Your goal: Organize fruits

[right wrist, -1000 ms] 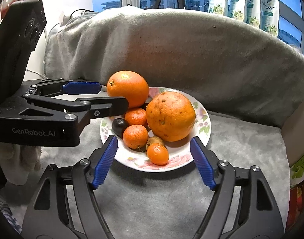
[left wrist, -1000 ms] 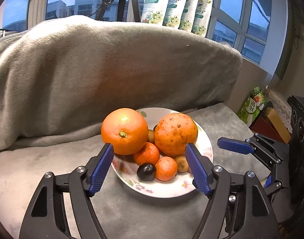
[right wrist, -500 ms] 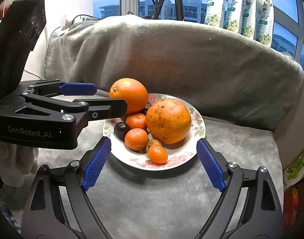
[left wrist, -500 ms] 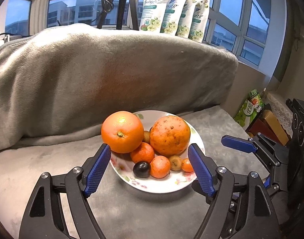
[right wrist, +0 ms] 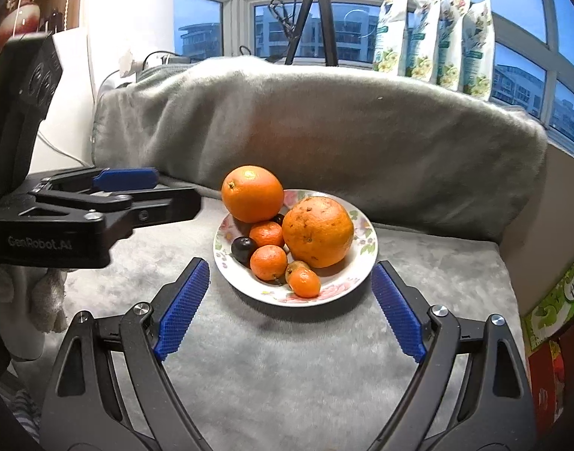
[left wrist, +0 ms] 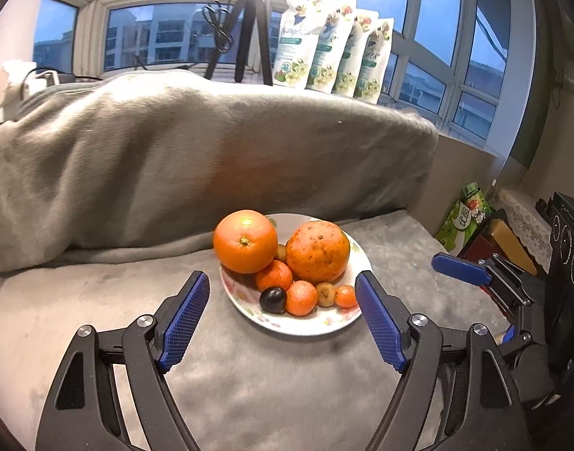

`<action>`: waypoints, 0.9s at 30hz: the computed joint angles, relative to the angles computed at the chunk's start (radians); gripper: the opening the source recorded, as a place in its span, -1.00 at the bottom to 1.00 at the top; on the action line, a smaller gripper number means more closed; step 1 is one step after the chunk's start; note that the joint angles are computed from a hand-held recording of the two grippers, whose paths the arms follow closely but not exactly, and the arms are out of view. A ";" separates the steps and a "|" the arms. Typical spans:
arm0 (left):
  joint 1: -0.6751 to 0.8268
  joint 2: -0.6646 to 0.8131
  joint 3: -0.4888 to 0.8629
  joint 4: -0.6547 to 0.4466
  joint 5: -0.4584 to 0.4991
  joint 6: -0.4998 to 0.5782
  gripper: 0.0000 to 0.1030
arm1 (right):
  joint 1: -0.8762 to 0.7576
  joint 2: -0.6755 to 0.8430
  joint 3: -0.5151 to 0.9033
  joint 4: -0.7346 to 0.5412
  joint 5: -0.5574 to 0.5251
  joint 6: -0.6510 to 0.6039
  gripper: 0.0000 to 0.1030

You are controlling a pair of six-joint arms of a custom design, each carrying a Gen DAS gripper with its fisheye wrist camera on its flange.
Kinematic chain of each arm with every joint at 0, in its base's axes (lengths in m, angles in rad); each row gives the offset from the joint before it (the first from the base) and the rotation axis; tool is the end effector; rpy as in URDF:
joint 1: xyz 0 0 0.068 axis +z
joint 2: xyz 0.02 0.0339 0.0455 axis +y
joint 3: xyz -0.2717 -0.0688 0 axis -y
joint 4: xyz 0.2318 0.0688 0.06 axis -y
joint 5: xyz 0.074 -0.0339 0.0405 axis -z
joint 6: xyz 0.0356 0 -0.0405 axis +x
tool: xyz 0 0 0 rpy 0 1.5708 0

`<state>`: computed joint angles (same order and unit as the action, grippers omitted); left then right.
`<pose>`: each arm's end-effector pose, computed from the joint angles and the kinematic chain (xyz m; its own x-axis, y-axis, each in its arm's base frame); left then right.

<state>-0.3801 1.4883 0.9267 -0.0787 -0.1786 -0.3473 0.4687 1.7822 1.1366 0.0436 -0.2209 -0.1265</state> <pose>0.2932 -0.1103 0.2465 -0.6009 -0.1206 -0.7902 0.0301 0.9844 -0.1731 0.3425 0.1822 0.2260 -0.4253 -0.3533 -0.8333 -0.6608 0.7503 0.0191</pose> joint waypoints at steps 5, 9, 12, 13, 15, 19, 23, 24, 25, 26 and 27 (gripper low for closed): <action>-0.024 -0.087 -0.068 -0.007 -0.045 -0.023 0.55 | 0.005 -0.067 -0.069 0.039 0.069 0.070 0.99; -0.060 -0.157 -0.116 -0.024 -0.106 -0.040 0.55 | 0.022 -0.114 -0.109 0.054 0.169 0.112 1.00; -0.086 -0.200 -0.141 -0.043 -0.146 -0.047 0.56 | 0.038 -0.141 -0.132 0.053 0.237 0.132 1.00; -0.100 -0.221 -0.152 -0.052 -0.169 -0.053 0.56 | 0.040 -0.150 -0.137 0.053 0.252 0.137 1.00; -0.117 -0.250 -0.166 -0.064 -0.195 -0.068 0.56 | 0.046 -0.170 -0.152 0.048 0.279 0.149 1.00; -0.146 -0.304 -0.194 -0.097 -0.226 -0.103 0.58 | 0.042 -0.207 -0.183 0.054 0.281 0.187 1.00; -0.175 -0.338 -0.216 -0.138 -0.273 -0.133 0.59 | 0.033 -0.246 -0.218 0.062 0.265 0.228 1.00; -0.180 -0.344 -0.220 -0.144 -0.280 -0.140 0.59 | 0.032 -0.253 -0.225 0.065 0.264 0.233 1.00; -0.182 -0.351 -0.225 -0.151 -0.283 -0.147 0.59 | 0.033 -0.259 -0.232 0.067 0.267 0.237 1.00; -0.186 -0.356 -0.228 -0.157 -0.289 -0.153 0.59 | 0.035 -0.264 -0.237 0.068 0.269 0.239 1.00; -0.189 -0.360 -0.230 -0.163 -0.293 -0.157 0.59 | 0.036 -0.266 -0.238 0.067 0.268 0.240 1.00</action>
